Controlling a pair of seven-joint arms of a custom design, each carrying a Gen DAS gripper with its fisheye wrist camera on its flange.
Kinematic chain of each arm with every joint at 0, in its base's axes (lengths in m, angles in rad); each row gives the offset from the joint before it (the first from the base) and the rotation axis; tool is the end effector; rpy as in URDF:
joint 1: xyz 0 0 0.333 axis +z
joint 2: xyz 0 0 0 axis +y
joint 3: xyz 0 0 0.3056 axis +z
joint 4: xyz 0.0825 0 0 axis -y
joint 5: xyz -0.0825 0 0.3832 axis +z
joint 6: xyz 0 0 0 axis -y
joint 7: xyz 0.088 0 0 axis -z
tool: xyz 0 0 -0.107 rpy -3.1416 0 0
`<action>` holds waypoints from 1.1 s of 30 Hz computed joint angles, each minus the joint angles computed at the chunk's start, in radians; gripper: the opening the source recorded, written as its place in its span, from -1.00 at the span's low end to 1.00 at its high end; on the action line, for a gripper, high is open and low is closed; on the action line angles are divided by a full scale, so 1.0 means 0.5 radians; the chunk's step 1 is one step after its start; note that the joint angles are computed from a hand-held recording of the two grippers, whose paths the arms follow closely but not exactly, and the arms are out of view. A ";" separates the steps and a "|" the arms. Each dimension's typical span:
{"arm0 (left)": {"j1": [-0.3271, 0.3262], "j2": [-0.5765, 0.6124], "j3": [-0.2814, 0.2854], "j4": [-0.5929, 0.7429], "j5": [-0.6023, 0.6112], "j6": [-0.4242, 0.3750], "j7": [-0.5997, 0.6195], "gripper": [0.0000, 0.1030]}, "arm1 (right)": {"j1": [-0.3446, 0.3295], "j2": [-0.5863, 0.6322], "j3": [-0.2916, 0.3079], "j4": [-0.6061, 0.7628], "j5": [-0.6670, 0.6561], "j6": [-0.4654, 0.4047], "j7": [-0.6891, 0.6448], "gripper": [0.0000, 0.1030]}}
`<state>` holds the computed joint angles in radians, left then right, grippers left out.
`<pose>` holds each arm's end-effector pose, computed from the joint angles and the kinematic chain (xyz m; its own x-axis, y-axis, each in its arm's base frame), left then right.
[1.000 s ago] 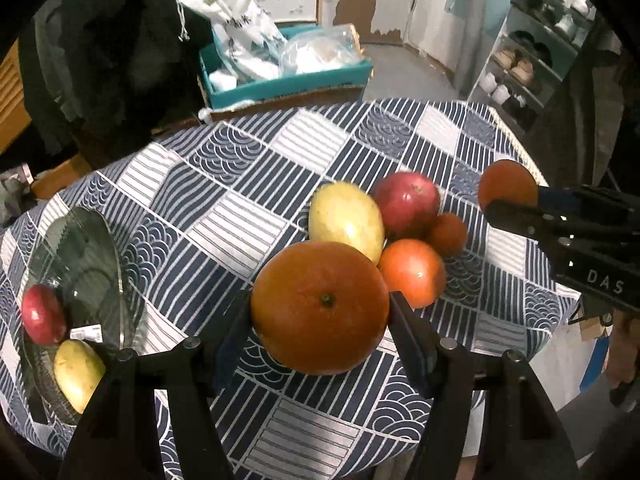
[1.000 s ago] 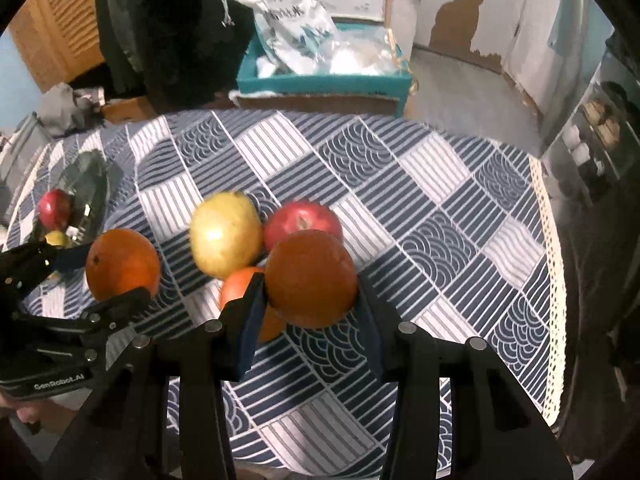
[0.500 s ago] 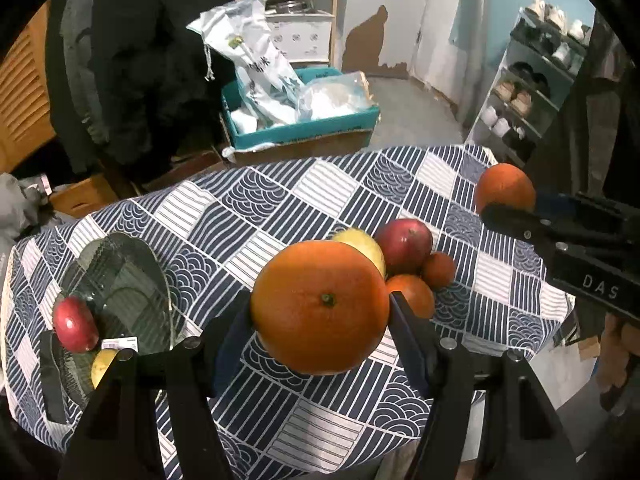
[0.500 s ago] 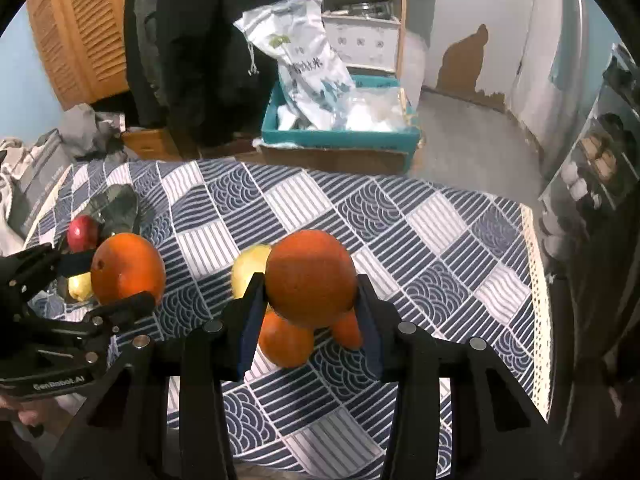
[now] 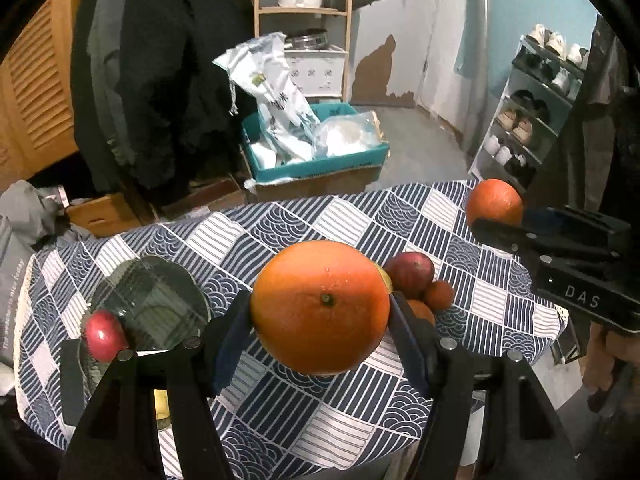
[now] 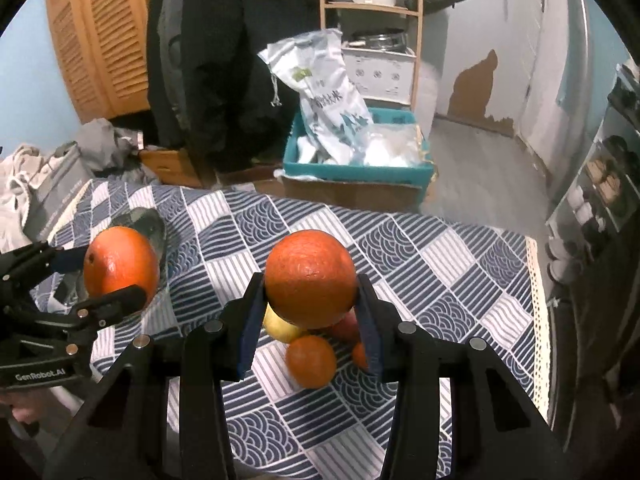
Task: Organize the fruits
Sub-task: 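Lift both held oranges and carry them toward the glass bowl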
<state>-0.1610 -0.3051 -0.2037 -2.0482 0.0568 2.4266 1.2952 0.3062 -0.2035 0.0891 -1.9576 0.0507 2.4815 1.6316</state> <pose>0.4776 -0.1966 0.6339 -0.1507 -0.9869 0.0572 -0.7722 0.0814 -0.6301 0.5041 0.2150 0.6383 0.3313 -0.9408 -0.0721 -0.7224 -0.2038 -0.6608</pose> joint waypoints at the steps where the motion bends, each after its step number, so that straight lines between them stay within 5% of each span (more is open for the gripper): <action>1: 0.002 -0.007 0.004 -0.002 0.000 0.002 0.001 0.34 | 0.002 -0.003 0.005 0.003 -0.006 0.010 0.003 -0.17; 33: 0.177 -0.231 0.118 -0.188 -0.036 0.038 -0.032 0.34 | 0.166 0.317 0.096 0.413 -0.039 -0.023 0.008 -0.17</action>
<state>-0.0725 -0.4208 -0.1447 -2.1422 0.0386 2.4455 1.2791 0.3890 -0.0452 0.1372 -1.7510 0.0311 2.4699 1.6355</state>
